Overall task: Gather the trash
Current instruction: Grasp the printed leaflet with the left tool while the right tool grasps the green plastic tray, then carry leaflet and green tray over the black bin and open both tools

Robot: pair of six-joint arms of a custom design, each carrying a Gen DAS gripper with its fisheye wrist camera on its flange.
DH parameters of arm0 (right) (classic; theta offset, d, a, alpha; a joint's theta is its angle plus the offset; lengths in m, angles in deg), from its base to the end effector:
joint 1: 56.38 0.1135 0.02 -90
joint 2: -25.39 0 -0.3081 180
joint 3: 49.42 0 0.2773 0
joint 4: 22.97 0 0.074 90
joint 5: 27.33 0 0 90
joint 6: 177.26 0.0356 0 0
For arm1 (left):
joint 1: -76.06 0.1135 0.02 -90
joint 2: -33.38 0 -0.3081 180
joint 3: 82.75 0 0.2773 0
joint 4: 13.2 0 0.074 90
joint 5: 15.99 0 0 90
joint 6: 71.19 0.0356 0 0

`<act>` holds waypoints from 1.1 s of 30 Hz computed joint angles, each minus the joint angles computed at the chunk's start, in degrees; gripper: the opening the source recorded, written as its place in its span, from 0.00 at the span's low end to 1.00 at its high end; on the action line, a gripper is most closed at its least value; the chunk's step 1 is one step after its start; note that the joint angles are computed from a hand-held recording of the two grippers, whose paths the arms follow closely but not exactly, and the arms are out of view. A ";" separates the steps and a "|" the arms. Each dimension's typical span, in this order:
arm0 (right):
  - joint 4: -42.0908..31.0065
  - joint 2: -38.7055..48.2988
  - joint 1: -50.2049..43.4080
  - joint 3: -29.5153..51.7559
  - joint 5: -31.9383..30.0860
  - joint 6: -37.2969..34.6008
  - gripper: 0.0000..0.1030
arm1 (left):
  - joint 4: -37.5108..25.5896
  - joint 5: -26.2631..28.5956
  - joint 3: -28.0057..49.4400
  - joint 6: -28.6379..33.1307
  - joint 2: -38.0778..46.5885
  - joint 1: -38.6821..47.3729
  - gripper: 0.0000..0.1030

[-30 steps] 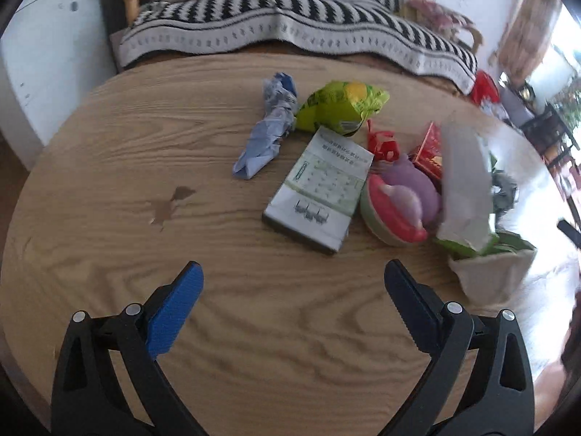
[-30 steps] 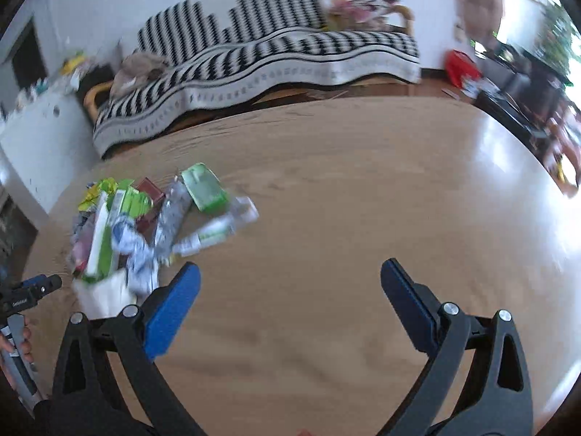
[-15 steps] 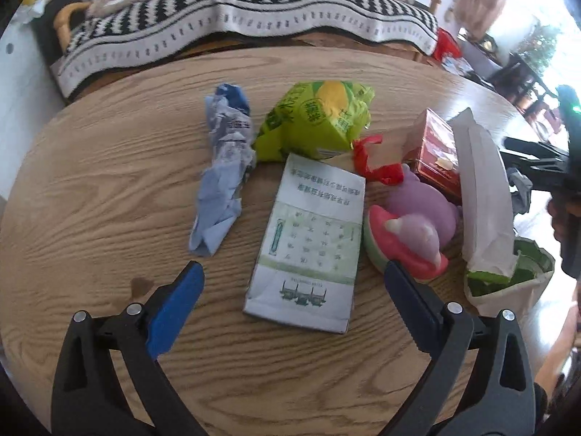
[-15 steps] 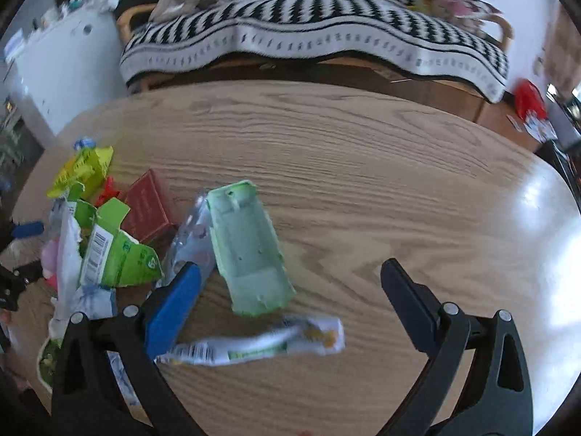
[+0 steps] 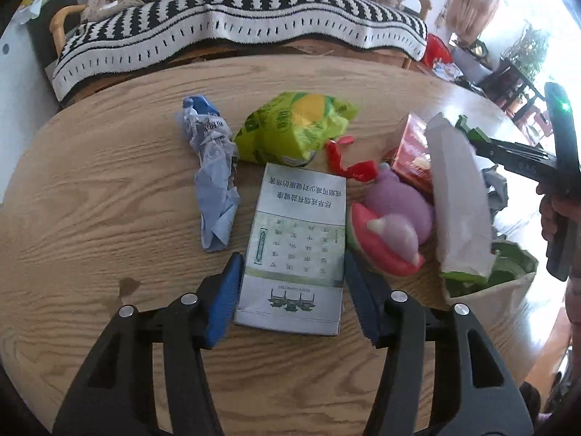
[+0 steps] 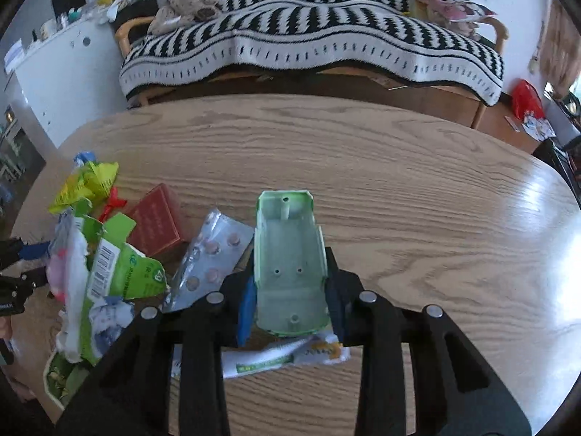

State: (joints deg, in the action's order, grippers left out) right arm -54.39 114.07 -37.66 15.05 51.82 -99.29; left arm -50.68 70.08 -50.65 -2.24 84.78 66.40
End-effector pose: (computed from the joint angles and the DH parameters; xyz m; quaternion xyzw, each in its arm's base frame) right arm 0.3079 0.1114 0.2179 -0.2791 0.9096 0.1073 0.2884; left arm 0.1478 -0.0227 0.1710 -0.1048 0.9520 -0.0440 0.2842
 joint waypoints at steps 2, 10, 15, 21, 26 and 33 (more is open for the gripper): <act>-1.00 -1.67 -1.07 -0.24 -0.53 -0.48 0.32 | -2.41 -2.09 0.89 -1.46 -1.96 -2.67 0.54; -7.70 -12.99 -6.26 -2.74 -3.52 -3.41 0.32 | -15.45 -12.01 7.21 -12.22 -9.53 -17.67 0.54; -14.50 -20.05 -11.37 -1.43 -7.35 -6.19 0.32 | -25.88 -24.53 14.21 -26.45 -8.48 -36.93 0.54; -24.38 -26.80 -21.64 2.55 -14.64 -12.22 0.32 | -37.06 -33.69 22.57 -41.67 -2.99 -53.74 0.54; -33.32 -30.22 -34.26 4.83 -21.99 -22.18 0.32 | -43.95 -38.68 30.26 -51.40 5.00 -65.12 0.54; -47.37 -28.60 -56.92 3.34 -31.29 -44.15 0.32 | -36.39 -38.24 36.04 -50.20 17.14 -71.51 0.54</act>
